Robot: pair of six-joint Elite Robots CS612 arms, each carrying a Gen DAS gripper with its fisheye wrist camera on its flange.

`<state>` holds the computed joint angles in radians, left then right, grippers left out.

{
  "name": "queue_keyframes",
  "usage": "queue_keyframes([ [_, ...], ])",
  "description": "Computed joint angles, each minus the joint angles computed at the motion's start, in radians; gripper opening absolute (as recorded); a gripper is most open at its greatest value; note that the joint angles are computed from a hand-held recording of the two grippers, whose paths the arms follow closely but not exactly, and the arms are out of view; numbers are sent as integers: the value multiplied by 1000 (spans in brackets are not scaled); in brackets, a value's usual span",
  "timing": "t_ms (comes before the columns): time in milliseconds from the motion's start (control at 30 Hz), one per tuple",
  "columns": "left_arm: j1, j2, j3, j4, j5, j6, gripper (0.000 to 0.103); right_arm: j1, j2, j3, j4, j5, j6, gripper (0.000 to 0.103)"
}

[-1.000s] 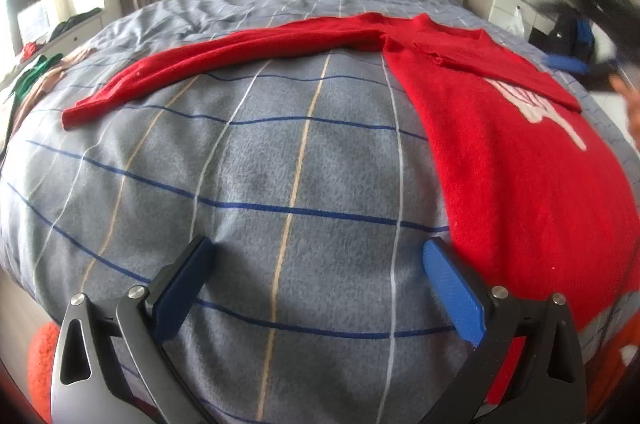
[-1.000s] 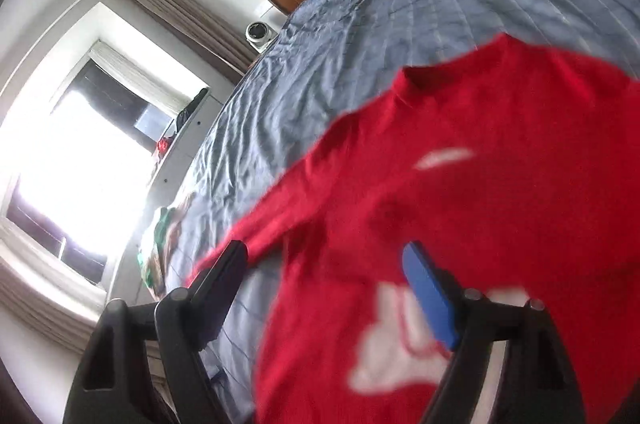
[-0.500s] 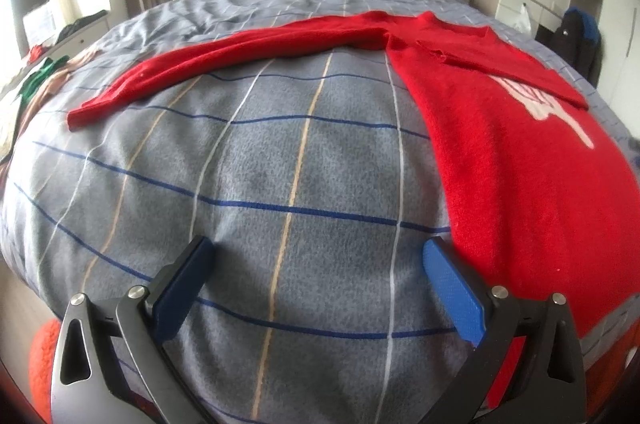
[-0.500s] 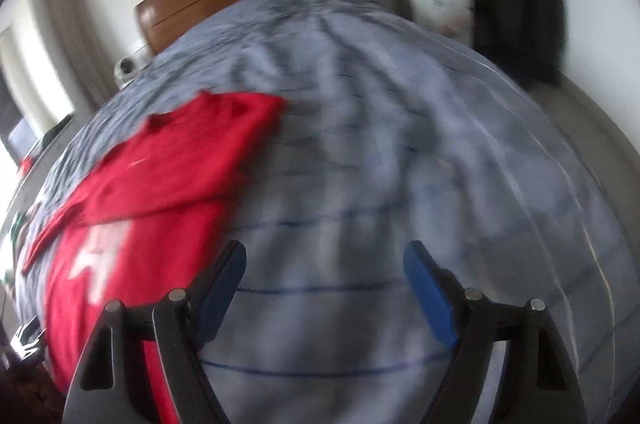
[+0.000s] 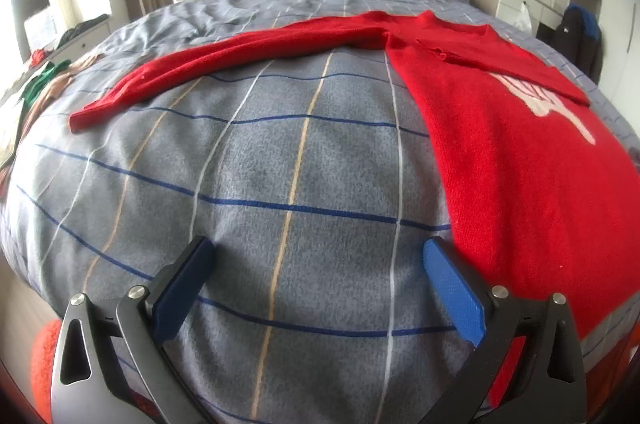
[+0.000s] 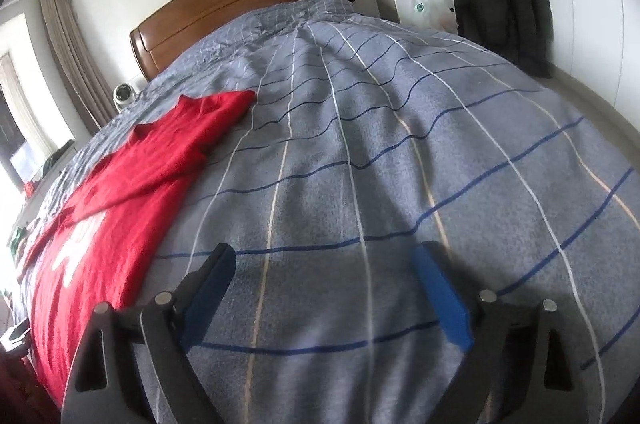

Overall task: Fold small clothes
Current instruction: 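Grasp the sweater body with the right gripper and fold it over, then grasp the red sleeve cuff with the left gripper and fold it across the body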

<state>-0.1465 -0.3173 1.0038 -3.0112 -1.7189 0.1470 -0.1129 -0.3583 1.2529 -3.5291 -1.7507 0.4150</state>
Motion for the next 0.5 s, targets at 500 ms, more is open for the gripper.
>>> queue_keyframes([
  [500,2,-9,1,43,2,1,103,0,2,-1,-3,0,0,90],
])
